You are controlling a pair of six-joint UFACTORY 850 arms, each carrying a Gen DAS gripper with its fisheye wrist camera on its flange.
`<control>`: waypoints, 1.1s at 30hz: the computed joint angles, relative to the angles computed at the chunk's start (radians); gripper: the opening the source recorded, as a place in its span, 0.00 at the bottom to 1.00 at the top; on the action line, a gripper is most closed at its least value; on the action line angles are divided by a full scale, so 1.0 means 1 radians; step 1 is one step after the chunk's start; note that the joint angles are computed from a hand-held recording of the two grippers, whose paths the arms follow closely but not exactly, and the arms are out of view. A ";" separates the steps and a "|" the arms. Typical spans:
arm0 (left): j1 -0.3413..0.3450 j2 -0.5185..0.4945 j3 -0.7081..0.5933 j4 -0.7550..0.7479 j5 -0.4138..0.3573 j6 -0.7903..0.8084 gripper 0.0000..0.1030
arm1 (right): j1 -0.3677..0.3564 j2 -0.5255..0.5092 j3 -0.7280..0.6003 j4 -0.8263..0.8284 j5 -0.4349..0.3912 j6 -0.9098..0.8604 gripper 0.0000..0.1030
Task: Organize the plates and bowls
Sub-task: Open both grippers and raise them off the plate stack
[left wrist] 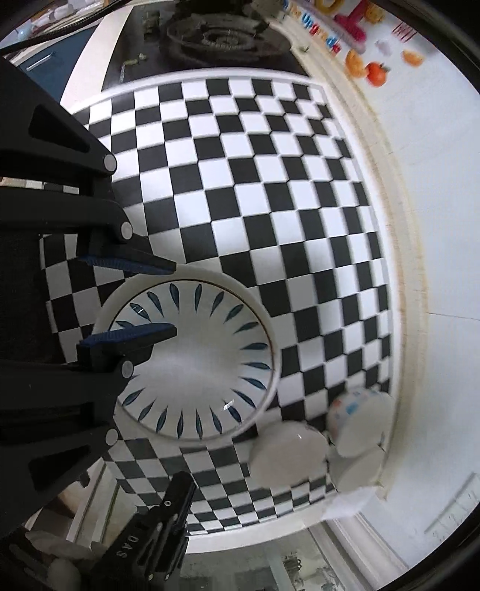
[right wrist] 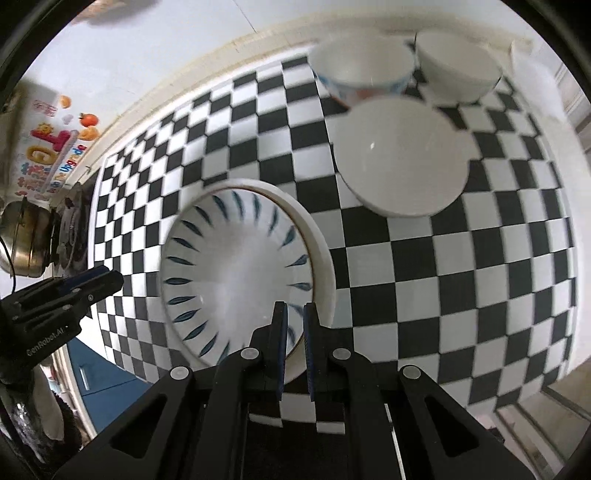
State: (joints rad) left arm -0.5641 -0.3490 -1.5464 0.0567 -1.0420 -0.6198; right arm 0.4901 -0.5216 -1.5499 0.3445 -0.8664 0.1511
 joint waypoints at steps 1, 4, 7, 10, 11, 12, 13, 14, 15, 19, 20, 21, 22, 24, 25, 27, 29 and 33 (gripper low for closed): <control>-0.007 0.013 -0.003 0.014 -0.002 -0.012 0.24 | 0.007 0.018 0.004 -0.017 0.001 0.015 0.16; -0.020 0.051 -0.003 0.035 0.001 -0.042 0.27 | 0.025 0.081 0.015 -0.067 0.006 0.064 0.23; -0.035 0.068 -0.020 0.064 -0.015 -0.072 0.27 | 0.032 0.136 0.028 -0.089 0.004 0.099 0.25; -0.039 0.081 -0.035 0.051 -0.033 -0.078 0.27 | 0.040 0.176 0.029 -0.128 -0.009 0.130 0.26; -0.042 0.086 -0.041 0.050 -0.041 -0.083 0.27 | 0.044 0.189 0.026 -0.147 -0.017 0.140 0.26; -0.045 0.090 -0.042 0.051 -0.044 -0.083 0.27 | 0.049 0.198 0.023 -0.161 -0.023 0.149 0.26; -0.050 0.094 -0.048 0.055 -0.053 -0.085 0.27 | 0.055 0.210 0.019 -0.175 -0.033 0.155 0.26; -0.055 0.099 -0.052 0.058 -0.058 -0.089 0.27 | 0.058 0.216 0.014 -0.183 -0.040 0.154 0.26; -0.060 0.103 -0.056 0.061 -0.064 -0.091 0.27 | 0.062 0.225 0.011 -0.191 -0.046 0.154 0.26; -0.078 0.117 -0.069 0.071 -0.079 -0.097 0.27 | 0.078 0.255 -0.003 -0.215 -0.072 0.150 0.26; -0.084 0.119 -0.072 0.080 -0.084 -0.102 0.27 | 0.082 0.258 -0.005 -0.219 -0.075 0.151 0.26; -0.090 0.120 -0.078 0.088 -0.091 -0.105 0.27 | 0.084 0.264 -0.007 -0.222 -0.080 0.150 0.26; -0.095 0.124 -0.079 0.094 -0.093 -0.110 0.27 | 0.086 0.267 -0.010 -0.222 -0.084 0.149 0.26; -0.105 0.127 -0.080 0.113 -0.098 -0.125 0.34 | 0.089 0.275 -0.012 -0.218 -0.088 0.144 0.28; -0.106 0.130 -0.077 0.113 -0.094 -0.125 0.49 | 0.090 0.276 -0.013 -0.217 -0.093 0.139 0.41; -0.107 0.134 -0.069 0.113 -0.087 -0.127 0.70 | 0.087 0.277 -0.012 -0.194 -0.099 0.114 0.67; -0.107 0.136 -0.067 0.111 -0.081 -0.132 0.72 | 0.082 0.275 -0.010 -0.176 -0.099 0.103 0.74; -0.110 0.134 -0.069 0.122 -0.087 -0.141 0.74 | 0.081 0.274 -0.010 -0.180 -0.101 0.103 0.78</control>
State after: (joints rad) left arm -0.6742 -0.2147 -1.6152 0.1786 -1.1289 -0.7606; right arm 0.5707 -0.2477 -1.5598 0.1645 -0.9676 0.2537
